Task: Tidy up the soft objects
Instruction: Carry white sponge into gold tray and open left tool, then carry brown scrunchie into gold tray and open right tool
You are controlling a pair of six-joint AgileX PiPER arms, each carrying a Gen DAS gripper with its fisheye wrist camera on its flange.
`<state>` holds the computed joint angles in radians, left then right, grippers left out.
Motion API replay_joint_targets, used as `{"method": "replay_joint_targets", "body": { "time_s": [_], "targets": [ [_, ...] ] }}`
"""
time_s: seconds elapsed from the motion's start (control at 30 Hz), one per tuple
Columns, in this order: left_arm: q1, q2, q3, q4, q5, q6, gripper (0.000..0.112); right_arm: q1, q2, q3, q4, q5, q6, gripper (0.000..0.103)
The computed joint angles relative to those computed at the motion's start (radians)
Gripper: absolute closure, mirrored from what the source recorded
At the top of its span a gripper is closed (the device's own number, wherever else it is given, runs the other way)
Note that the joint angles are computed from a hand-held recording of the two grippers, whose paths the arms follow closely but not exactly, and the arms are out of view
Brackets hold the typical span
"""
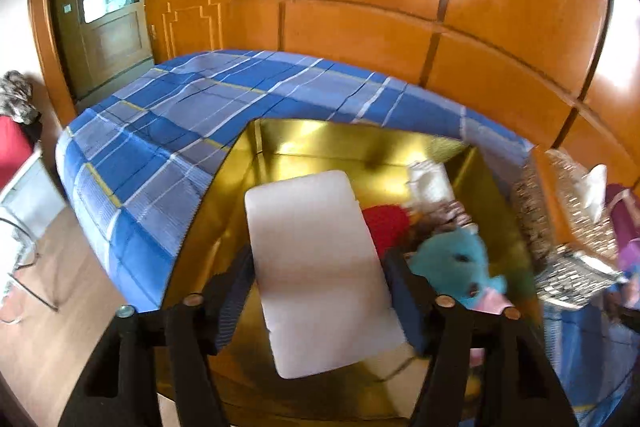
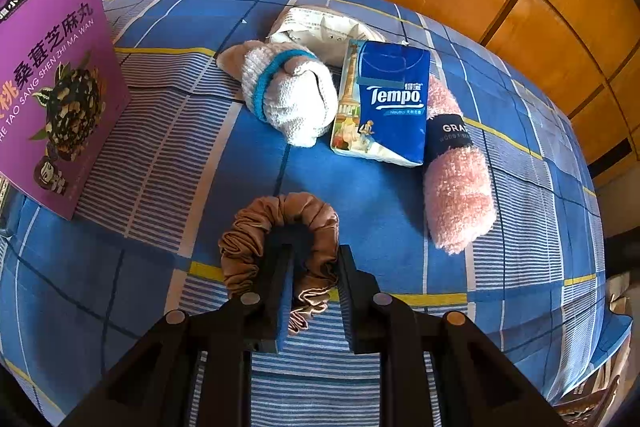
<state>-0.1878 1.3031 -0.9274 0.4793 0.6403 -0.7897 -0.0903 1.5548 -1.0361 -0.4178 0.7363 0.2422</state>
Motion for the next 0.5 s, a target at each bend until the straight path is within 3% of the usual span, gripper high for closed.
{"method": "replay_joint_targets", "body": {
  "time_s": [0.1,0.23,0.33,0.5],
  "targets": [
    [0.014,0.003,0.010,-0.037,-0.020,0.023,0.031,0.009,-0.001,-0.001,-0.012,0.006,0.019,0.086],
    [-0.036,-0.036,0.039,0.016,-0.016,-0.024,0.025,-0.001,-0.004,-0.022,0.043,0.026,-0.007,0.093],
    [-0.052,-0.059,0.044,-0.022,-0.031,0.014,0.024,-0.027,-0.005,-0.068,0.123,0.069,-0.041,0.094],
    [-0.079,-0.074,0.033,-0.036,-0.032,0.046,0.024,0.003,-0.010,-0.250,0.116,0.163,-0.015,0.095]
  ]
}}
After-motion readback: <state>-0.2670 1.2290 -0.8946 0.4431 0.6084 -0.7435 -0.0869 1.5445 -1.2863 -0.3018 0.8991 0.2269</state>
